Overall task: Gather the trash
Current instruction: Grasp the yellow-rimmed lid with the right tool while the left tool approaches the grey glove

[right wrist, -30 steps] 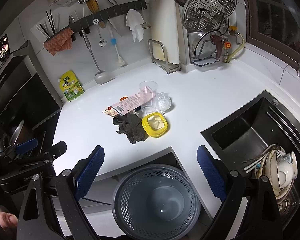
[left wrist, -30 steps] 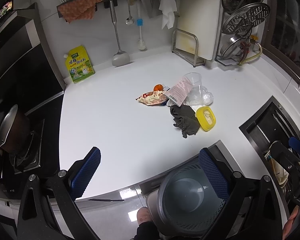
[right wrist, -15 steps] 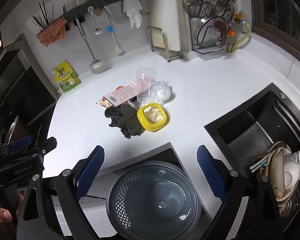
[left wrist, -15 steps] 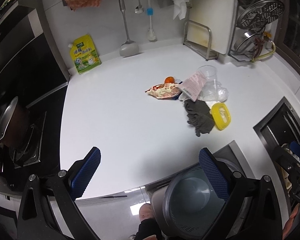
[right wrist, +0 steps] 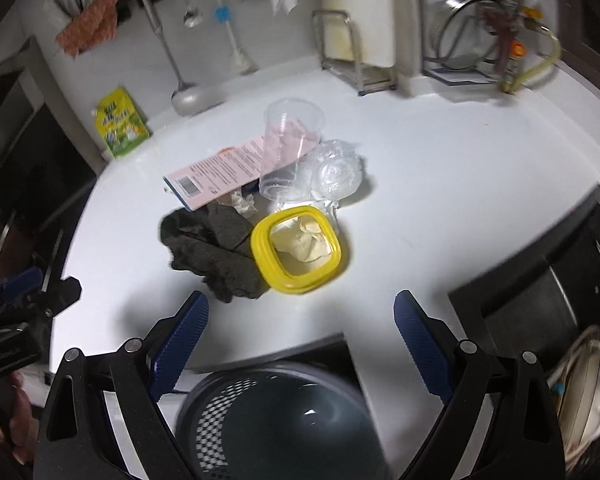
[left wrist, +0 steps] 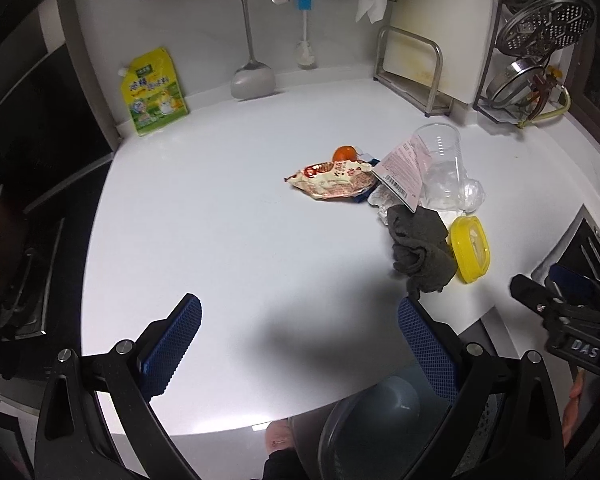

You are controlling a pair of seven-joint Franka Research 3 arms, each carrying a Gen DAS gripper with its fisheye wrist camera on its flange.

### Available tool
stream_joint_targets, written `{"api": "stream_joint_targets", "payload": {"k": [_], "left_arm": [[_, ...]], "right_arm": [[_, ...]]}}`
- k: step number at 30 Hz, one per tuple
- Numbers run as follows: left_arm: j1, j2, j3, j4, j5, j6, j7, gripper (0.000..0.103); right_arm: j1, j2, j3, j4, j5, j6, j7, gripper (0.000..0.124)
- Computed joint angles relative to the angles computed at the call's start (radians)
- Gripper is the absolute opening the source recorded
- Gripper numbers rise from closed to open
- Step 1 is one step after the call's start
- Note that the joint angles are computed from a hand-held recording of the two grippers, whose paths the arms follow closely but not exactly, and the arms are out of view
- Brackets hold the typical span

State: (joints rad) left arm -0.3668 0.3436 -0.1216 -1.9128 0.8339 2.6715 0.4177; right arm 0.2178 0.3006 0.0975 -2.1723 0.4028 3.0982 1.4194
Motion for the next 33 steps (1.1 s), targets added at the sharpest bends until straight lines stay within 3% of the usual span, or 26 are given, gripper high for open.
{"api": "stream_joint_targets", "payload": {"k": [8, 15, 21, 27, 28, 31, 33], "left_arm": [[-0.016, 0.063, 0.018, 0.041, 0.016, 0.042, 0.001, 0.097], [-0.017, 0.094, 0.019, 0.057, -0.022, 0.077, 0.042, 0.097], [-0.034, 0.11, 0.029, 0.078, -0.037, 0.068, 0.066, 0.097], [-0.036, 0.115, 0.029, 0.083, -0.056, 0.064, 0.081, 0.097], [-0.035, 0.116, 0.028, 0.085, -0.061, 0.064, 0.086, 0.097], [-0.041, 0.122, 0.032, 0.09, -0.062, 0.068, 0.086, 0.097], [-0.044, 0.128, 0.031, 0.098, -0.065, 0.068, 0.089, 0.097]], "right_arm": [[-0.133, 0.134, 0.12, 0.153, 0.078, -0.046, -0.18, 0.09], [-0.124, 0.217, 0.091, 0.27, 0.093, -0.15, -0.253, 0.09], [-0.13, 0.254, 0.096, 0.318, 0.13, -0.176, -0.31, 0.089], [-0.172, 0.264, 0.143, 0.327, 0.205, -0.177, -0.411, 0.088], [-0.174, 0.263, 0.146, 0.325, 0.216, -0.174, -0.425, 0.087], [-0.17, 0.255, 0.141, 0.319, 0.234, -0.186, -0.451, 0.068], [-0.178, 0.248, 0.15, 0.309, 0.261, -0.181, -0.472, 0.068]]}}
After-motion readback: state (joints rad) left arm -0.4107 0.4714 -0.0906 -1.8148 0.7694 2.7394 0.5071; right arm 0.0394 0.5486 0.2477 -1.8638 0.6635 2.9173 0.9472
